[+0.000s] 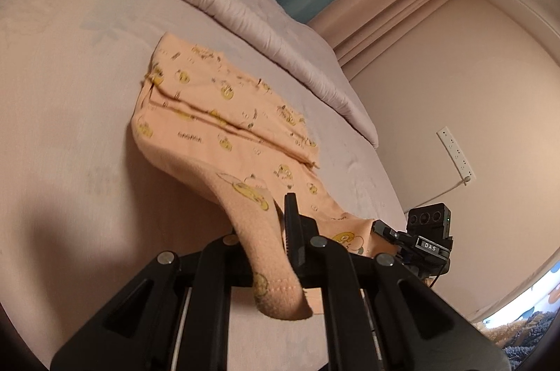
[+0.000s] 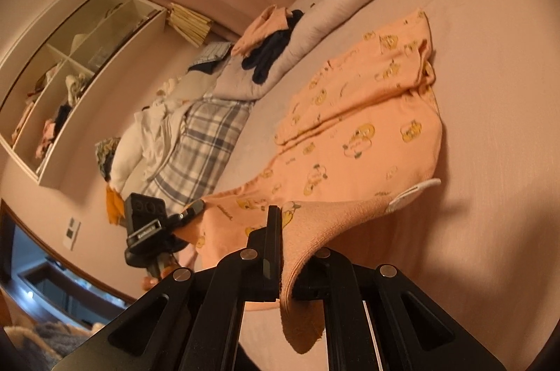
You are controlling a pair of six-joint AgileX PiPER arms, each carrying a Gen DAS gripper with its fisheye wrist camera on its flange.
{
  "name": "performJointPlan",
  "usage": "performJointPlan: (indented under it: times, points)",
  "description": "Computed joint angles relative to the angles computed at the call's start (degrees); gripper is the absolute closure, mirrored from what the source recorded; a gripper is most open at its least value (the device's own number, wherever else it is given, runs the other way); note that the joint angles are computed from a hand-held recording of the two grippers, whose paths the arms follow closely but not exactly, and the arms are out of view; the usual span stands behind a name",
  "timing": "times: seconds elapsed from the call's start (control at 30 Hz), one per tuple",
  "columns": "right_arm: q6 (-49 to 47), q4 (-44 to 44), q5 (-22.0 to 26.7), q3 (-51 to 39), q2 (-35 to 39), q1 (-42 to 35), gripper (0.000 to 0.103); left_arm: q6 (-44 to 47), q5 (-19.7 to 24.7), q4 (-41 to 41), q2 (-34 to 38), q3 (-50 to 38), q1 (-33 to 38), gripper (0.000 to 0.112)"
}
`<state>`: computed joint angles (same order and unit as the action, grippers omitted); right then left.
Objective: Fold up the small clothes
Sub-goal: 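Lay the hem over the collar end with both tools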
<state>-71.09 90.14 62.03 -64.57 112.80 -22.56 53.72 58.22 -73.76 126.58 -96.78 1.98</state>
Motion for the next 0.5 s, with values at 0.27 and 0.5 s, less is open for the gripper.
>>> performJointPlan:
  times: [0.27,0.5]
  points:
    - [1.39,-0.04,-0.82,-4.02,1.32,-0.07,0.095,-4.84,-1.12,2.90,3.16,-7.85,-1.68,0.106]
    - [1.72,0.50,-1.85,-6.00,2.19,0.04,0.095,-9.45,-1.00,6.10,6.50,-15.85,-2.77,0.106]
